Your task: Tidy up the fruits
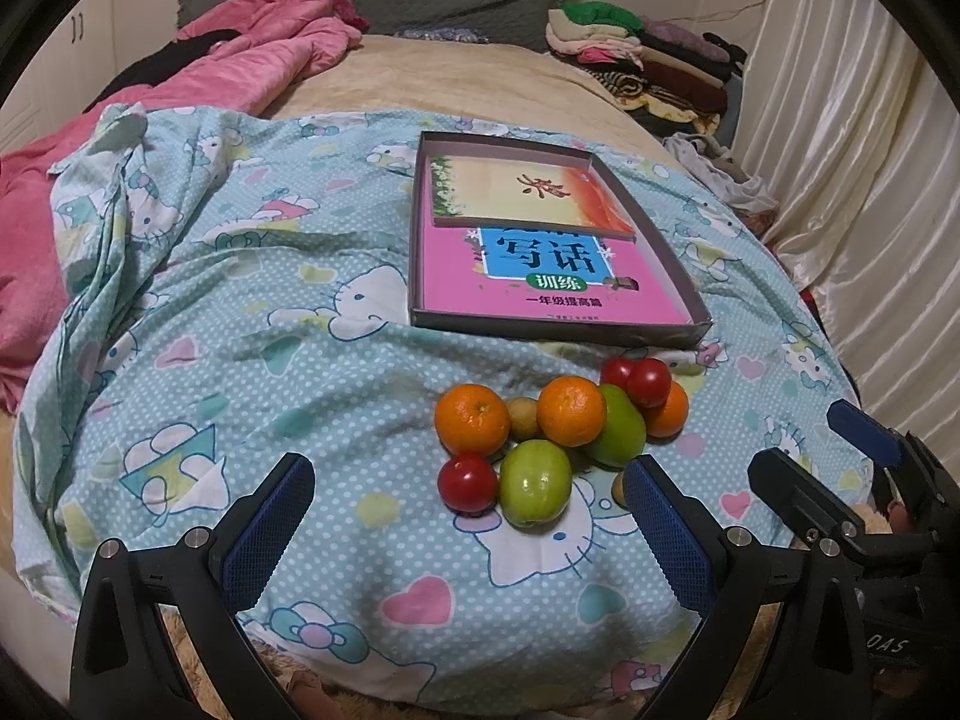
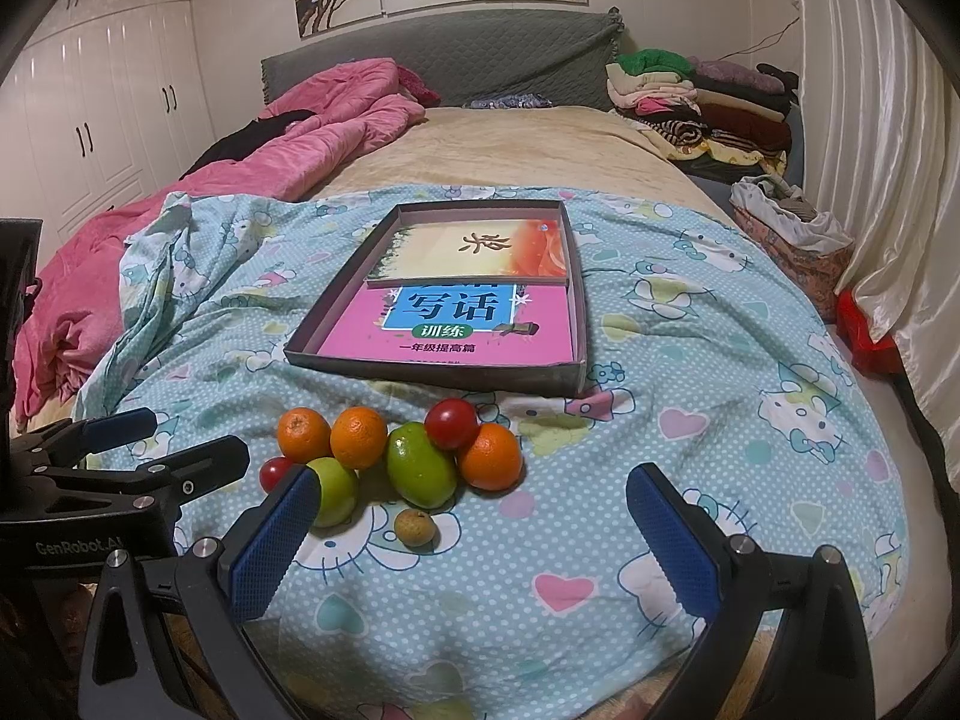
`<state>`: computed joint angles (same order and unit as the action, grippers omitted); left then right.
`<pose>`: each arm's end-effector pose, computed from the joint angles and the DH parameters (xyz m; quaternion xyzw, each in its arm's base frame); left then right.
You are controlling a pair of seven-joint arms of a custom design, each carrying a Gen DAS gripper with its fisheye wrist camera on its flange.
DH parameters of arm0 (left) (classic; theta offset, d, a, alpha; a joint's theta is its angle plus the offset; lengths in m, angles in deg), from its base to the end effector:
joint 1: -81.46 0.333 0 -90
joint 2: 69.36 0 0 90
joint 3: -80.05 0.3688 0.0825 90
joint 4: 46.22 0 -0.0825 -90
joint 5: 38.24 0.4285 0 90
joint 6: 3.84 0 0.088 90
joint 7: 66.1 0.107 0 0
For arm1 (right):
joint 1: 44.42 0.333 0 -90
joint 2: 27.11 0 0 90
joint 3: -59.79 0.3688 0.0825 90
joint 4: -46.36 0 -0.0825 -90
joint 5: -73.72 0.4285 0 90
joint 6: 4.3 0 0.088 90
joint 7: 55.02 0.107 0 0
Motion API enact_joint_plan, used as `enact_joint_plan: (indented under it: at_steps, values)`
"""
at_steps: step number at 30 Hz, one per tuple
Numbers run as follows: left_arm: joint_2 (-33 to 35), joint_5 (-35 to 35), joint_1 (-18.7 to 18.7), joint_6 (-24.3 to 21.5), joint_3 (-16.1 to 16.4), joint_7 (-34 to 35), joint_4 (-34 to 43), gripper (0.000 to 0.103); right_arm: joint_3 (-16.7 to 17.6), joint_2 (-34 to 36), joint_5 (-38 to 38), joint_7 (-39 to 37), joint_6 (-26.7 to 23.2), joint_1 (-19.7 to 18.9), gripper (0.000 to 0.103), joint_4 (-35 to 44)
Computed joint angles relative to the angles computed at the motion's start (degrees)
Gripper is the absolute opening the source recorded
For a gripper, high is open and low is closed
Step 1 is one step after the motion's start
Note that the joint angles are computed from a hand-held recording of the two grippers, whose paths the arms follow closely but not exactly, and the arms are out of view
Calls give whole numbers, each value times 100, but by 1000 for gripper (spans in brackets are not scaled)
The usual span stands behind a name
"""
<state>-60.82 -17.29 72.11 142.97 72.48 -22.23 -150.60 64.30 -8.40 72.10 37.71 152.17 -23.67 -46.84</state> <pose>0.6651 -0.2024 0.5549 -0.7553 0.5740 -0.2499 0.1942 0.6927 0.3183 0.5587 -0.7711 0.5112 -0.1949 0.3258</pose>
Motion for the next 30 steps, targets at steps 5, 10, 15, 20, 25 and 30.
enact_joint_plan:
  at_steps: [5,10,15,20,25,30]
  values:
    - [-6,-97,28,4,-5,73,-30,102,-8,18,24,24,-71,-10,103,28]
    - [14,-276,69,-40,-19,244,-34,102,-19,76,-20,41,-186,12,103,122]
    - [71,-556,119,-211,-31,469,9,102,-42,152,-77,76,-396,43,103,250]
    - [157,-740,147,-413,-24,680,64,101,-18,308,-90,-21,-827,55,103,506]
    - [239,-896,195,-490,-11,887,118,92,-52,564,-208,-74,-1405,134,103,875]
    - [406,-1534,322,-588,-99,1384,242,63,-25,783,-124,-188,-1692,136,103,1138]
